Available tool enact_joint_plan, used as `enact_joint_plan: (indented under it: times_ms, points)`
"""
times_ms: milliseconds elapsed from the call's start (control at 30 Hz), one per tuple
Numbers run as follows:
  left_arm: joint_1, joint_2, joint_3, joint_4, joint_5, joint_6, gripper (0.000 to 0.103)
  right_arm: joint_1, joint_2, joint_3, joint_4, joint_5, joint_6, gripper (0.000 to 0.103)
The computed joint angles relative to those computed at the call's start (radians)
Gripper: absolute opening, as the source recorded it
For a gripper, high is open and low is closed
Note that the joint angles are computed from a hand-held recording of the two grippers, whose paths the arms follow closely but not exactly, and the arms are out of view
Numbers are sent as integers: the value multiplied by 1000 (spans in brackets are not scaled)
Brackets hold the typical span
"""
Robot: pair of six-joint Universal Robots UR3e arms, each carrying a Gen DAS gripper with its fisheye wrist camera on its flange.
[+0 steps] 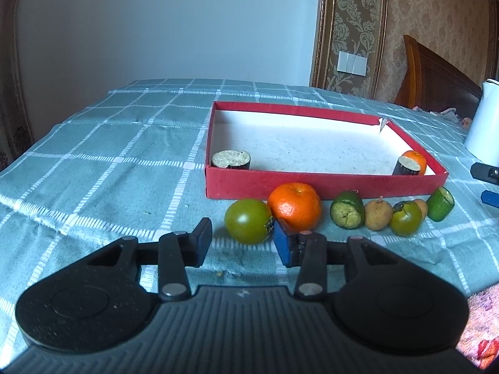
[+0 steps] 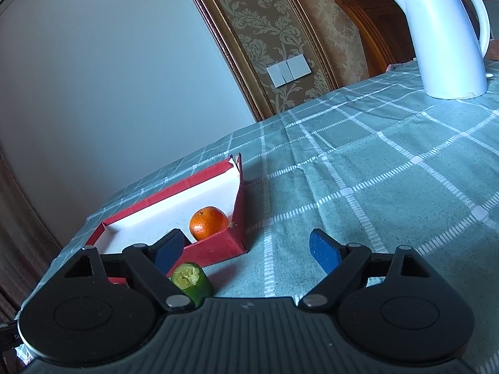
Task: Organize fruits
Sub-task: 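Grasp the dark green tomato with the left gripper, then lift the green tomato into the red box and open the left gripper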
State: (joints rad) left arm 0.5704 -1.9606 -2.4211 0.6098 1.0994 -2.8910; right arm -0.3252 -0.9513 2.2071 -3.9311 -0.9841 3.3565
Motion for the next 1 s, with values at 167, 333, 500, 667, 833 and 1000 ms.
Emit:
enact_joint_plan:
  times_ms: [167,333,500,667,833,1000]
  points:
    - [-31,-31,49,-1,30,3,42,3,-4,-19,38,2,-2,88]
    - [-33,-38,53,6,22,13,36,17,-12,-110,213,24,-50,88]
    - [-48,-43,51,23,38,4,33,40,41,-314,462,72,-118,88]
    - [-56,-48,44,49,54,-4,33,26,92,-380,458,136,-93,88]
    - [-84,-50,23,129,90,-7,32,12,97,-345,359,161,-78,89]
    - [-104,13,60,102,66,-35,32,9,100,-350,362,160,-65,89]
